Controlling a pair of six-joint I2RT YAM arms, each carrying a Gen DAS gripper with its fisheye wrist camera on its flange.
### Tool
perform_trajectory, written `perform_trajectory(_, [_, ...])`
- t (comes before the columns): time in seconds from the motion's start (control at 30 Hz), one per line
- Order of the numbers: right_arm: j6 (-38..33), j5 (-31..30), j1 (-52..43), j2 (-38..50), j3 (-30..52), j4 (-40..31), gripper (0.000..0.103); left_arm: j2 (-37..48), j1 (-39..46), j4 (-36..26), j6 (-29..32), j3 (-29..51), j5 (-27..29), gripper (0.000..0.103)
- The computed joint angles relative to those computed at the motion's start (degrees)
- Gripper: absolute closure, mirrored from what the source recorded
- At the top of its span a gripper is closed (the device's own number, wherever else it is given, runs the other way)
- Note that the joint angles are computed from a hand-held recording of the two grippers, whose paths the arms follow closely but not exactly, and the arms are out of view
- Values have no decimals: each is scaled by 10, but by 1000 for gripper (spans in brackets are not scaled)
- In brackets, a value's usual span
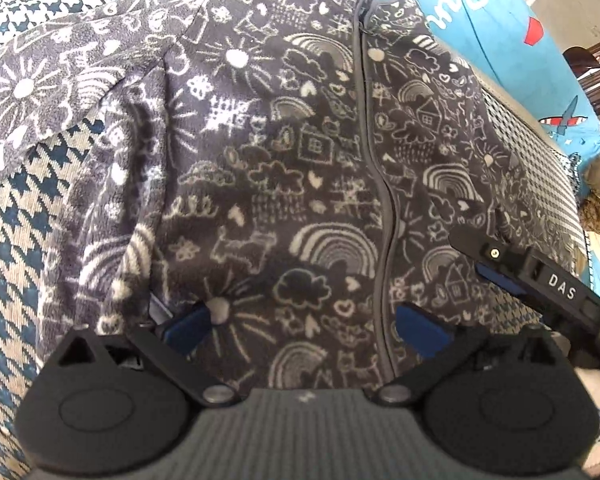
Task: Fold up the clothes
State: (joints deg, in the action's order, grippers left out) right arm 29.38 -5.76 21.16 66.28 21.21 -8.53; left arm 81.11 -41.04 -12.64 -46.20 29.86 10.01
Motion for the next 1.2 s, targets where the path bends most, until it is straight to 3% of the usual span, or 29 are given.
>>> perform_trajectory(0.53, [16, -15, -13, 56, 25, 3, 3, 14, -1, 2, -9, 8, -13, 0])
perform_trajectory(0.9, [49, 26, 17, 75, 78, -68, 3, 9, -28, -27, -20, 25, -58, 0])
perform_trajectory(1.0, [51, 54, 36, 80, 100, -105, 3, 5, -40, -41, -25, 31, -75, 0])
perform_trajectory(1.2, [60, 194, 118, 107, 148, -175, 3, 14, -76, -73, -33, 52, -127, 0])
